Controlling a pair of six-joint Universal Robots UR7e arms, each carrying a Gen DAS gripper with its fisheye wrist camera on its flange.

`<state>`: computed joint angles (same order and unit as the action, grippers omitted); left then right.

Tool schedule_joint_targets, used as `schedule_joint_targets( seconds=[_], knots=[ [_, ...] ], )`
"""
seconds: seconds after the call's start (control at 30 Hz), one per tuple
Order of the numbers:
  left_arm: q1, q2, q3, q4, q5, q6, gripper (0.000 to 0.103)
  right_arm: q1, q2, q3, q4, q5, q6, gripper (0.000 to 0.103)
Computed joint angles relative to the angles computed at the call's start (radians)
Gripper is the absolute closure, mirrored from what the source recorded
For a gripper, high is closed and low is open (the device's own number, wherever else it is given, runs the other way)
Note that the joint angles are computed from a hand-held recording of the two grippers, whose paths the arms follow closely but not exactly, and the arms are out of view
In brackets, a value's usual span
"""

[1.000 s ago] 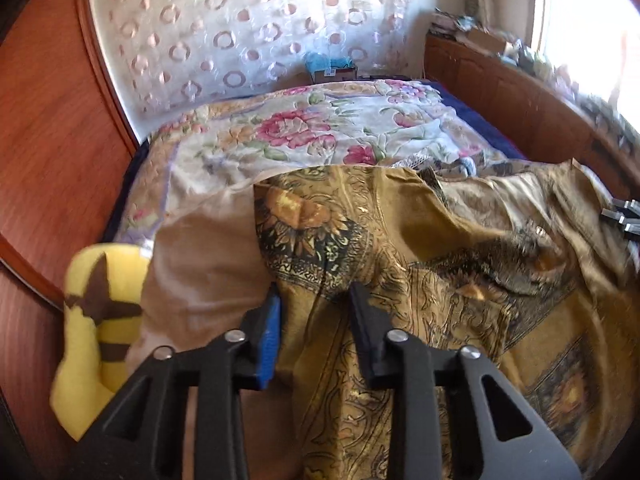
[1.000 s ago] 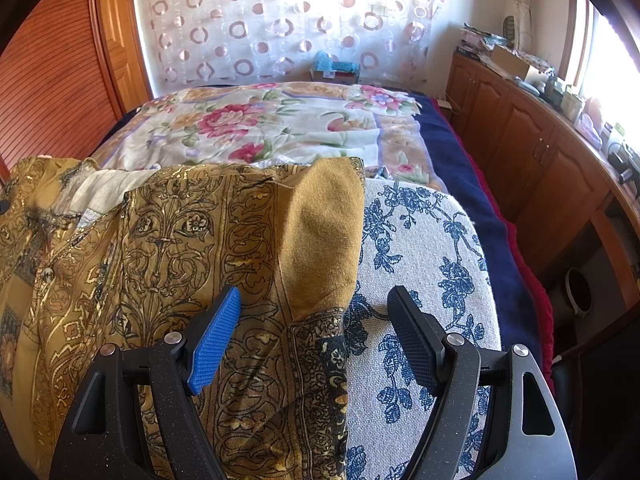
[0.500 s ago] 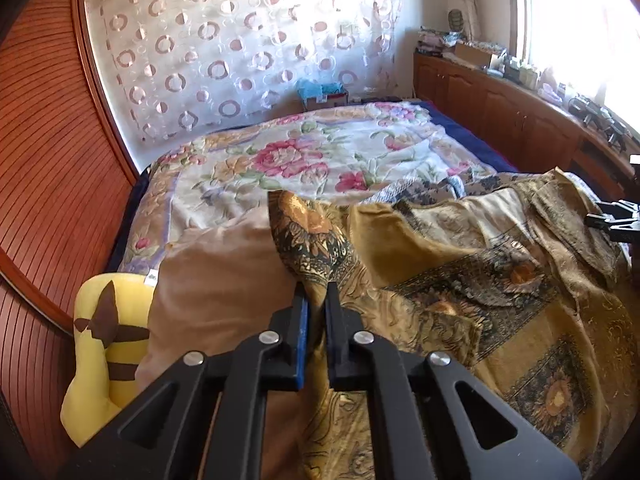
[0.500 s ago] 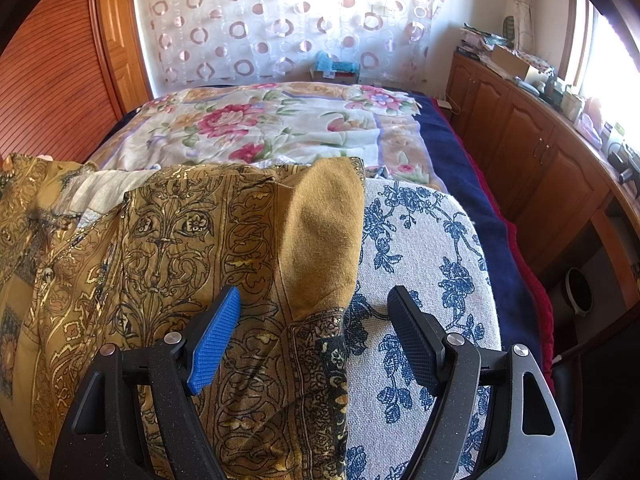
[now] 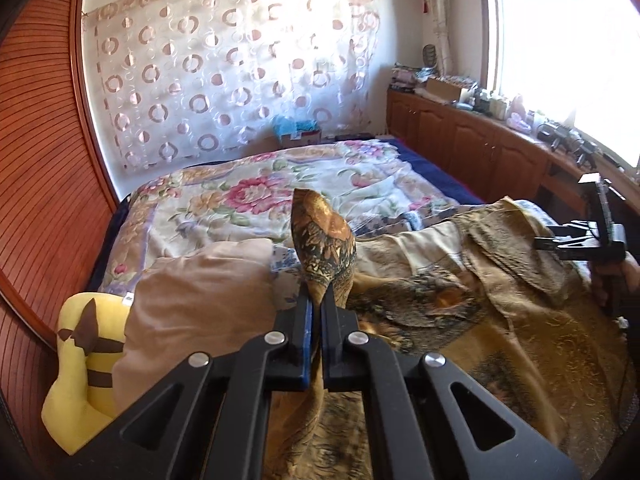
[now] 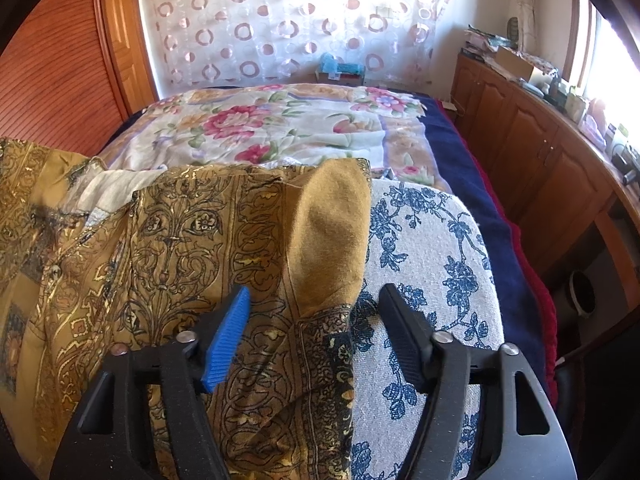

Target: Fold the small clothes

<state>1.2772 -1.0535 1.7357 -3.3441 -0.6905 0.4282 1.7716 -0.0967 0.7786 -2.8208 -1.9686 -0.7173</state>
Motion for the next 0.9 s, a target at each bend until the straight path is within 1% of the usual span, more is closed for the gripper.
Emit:
schedule_joint_targets(
  seconds=[0.03, 0.07, 0.1, 0.17, 0.2, 0.3, 0.37, 0.47, 0.57, 0.7, 0.9],
  knots=[
    [-0.003, -0.005, 0.011, -0.009, -0.005, -0.002, 0.103, 0.0, -0.002, 0.003, 0.002, 0.008, -0.001, 0.053],
    [-0.007, -0.012, 0.025, -0.015, -0.011, -0.007, 0.103, -0.001, -0.01, 0.017, -0.001, 0.016, -0.004, 0.06],
    [-0.011, -0.016, 0.036, -0.028, -0.013, -0.006, 0.103, -0.001, -0.015, 0.025, 0.002, 0.027, -0.007, 0.073],
    [-0.017, -0.017, 0.052, -0.048, -0.016, -0.009, 0.103, 0.001, -0.021, 0.039, -0.005, 0.027, -0.013, 0.094],
    [-0.023, -0.024, 0.066, -0.057, -0.018, -0.012, 0.103, 0.0, -0.029, 0.05, -0.003, 0.04, -0.011, 0.099],
    [-0.037, -0.037, 0.102, -0.091, -0.016, -0.016, 0.103, 0.001, -0.051, 0.086, -0.027, 0.064, -0.013, 0.101],
    [-0.049, -0.046, 0.127, -0.119, -0.012, -0.013, 0.103, 0.003, -0.078, 0.134, -0.069, 0.09, -0.02, 0.101],
    [-0.073, -0.067, 0.176, -0.172, -0.01, -0.01, 0.103, 0.008, -0.128, 0.223, -0.149, 0.134, -0.037, 0.101],
    [-0.096, -0.083, 0.225, -0.23, 0.003, -0.006, 0.103, 0.012, -0.194, 0.345, -0.253, 0.197, -0.062, 0.101],
    [-0.134, -0.107, 0.306, -0.321, 0.042, -0.005, 0.103, 0.013, -0.277, 0.496, -0.366, 0.244, -0.071, 0.101],
    [-0.185, -0.154, 0.46, -0.476, 0.117, -0.031, 0.103, -0.008, -0.395, 0.722, -0.51, 0.277, -0.074, 0.101]
  ],
)
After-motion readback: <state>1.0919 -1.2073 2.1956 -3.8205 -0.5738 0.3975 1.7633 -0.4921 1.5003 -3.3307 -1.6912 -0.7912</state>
